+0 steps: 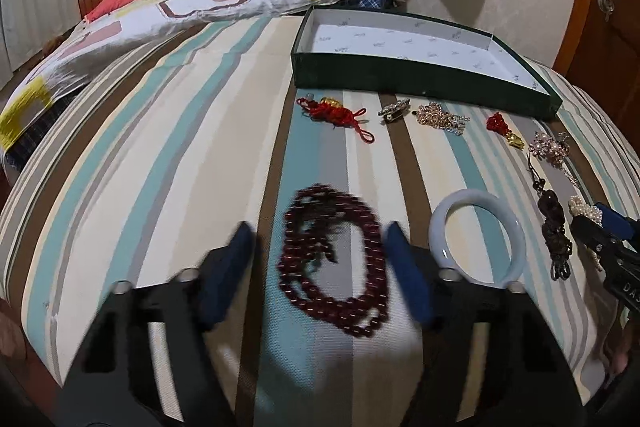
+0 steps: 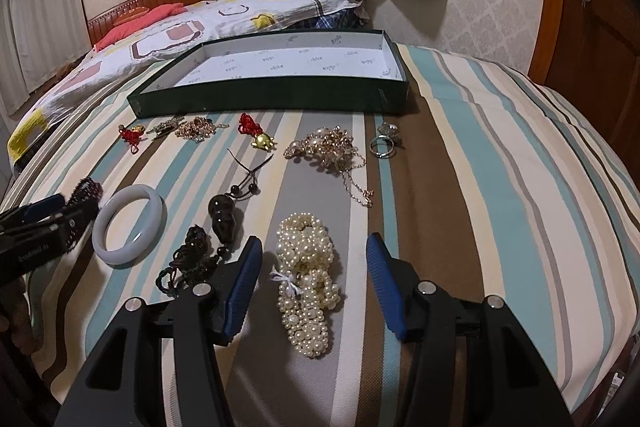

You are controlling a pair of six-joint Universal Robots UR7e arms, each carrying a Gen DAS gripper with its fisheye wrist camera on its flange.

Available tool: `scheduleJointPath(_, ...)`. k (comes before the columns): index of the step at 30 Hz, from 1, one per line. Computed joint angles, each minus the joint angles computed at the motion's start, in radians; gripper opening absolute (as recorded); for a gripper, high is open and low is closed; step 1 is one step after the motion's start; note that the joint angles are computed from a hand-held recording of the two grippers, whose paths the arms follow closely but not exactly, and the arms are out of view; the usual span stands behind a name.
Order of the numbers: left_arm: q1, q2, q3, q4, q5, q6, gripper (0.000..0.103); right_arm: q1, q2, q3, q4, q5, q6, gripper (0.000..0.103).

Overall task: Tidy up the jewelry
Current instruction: 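Grasp the dark red bead bracelet with the left tool while the right tool grasps the pearl bracelet, then carry both bracelets into the green box and open both tools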

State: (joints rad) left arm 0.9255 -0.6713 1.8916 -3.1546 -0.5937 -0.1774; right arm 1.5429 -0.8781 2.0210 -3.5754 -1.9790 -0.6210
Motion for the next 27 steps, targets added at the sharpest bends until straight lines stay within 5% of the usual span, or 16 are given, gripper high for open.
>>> scheduleJointPath(9, 0.005, -0.014, 0.020, -0.054, -0.054, 0.020, 0.017, -0.001, -0.008, 0.009, 0.008, 0.012, -0.016, 0.021)
scheduleJointPath(27, -0.009, -0.015, 0.018, -0.111, -0.038, 0.056, 0.016, 0.001, -0.025, 0.011, 0.002, 0.050, 0.011, 0.020)
